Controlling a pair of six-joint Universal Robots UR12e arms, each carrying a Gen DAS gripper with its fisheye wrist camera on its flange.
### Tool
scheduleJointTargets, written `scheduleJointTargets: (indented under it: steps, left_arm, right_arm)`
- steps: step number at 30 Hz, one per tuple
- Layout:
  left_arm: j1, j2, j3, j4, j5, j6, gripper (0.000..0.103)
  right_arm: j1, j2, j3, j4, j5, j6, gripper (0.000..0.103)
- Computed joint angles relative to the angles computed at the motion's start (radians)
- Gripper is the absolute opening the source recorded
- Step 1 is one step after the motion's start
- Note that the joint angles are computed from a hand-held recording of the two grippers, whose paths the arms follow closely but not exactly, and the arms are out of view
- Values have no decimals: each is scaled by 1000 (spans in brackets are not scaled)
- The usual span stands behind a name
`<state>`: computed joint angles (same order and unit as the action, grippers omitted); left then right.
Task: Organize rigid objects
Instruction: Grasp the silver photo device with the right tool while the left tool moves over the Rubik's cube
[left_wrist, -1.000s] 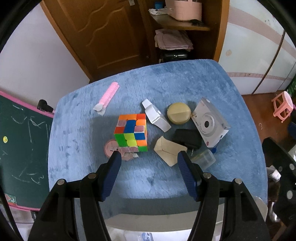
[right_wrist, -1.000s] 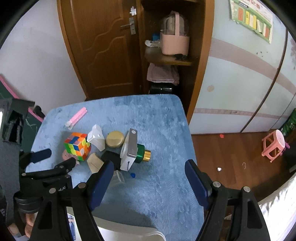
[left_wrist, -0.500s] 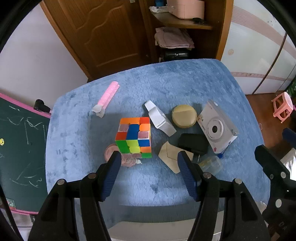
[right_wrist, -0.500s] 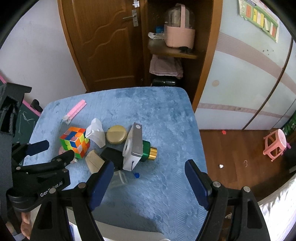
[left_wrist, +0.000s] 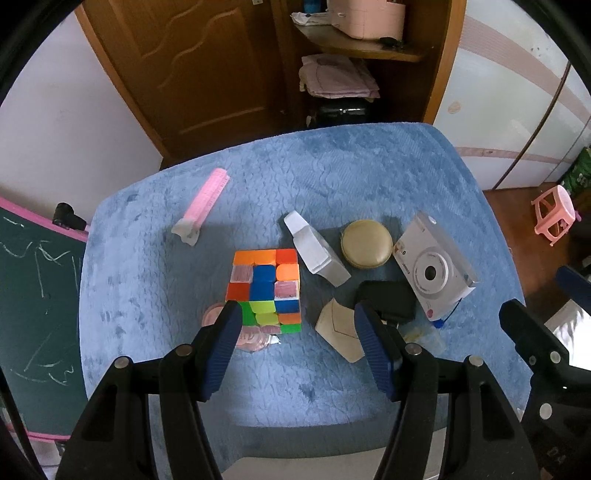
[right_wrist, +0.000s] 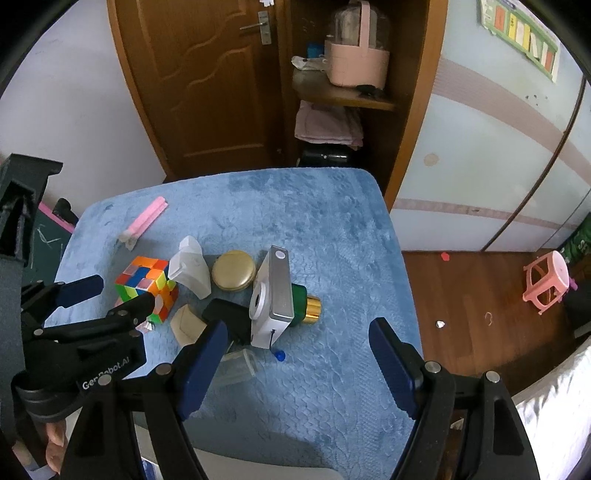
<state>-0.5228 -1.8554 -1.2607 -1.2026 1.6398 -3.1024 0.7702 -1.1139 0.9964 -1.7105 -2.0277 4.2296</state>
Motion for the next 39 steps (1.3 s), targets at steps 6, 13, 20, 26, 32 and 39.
scheduleJointTargets:
  steps: [6,13,20,26,32,39]
  left_arm:
    - [9,-1,7,9,-21,31,67]
    - [14,-6,17,15,-23,46,67]
    - [28,-6,17,13,-49,101,67]
    - [53,-12,22,-45,-84,104,67]
    - [67,-23,24,-104,-132,92,67]
    - [60,-38,27,-116,-137,89,67]
  right_arm:
    - [-5,8,-12,14,14,23,80]
    - [-2,-1,6,-7,18,40,80]
    - [-3,-23,52,-68,31,38,80]
    - [-7,-30,80,-119,62,-3,80]
    - [-23,-27,99,-159,118,-7,80]
    - [-42,-36,143,-224,176,21,80]
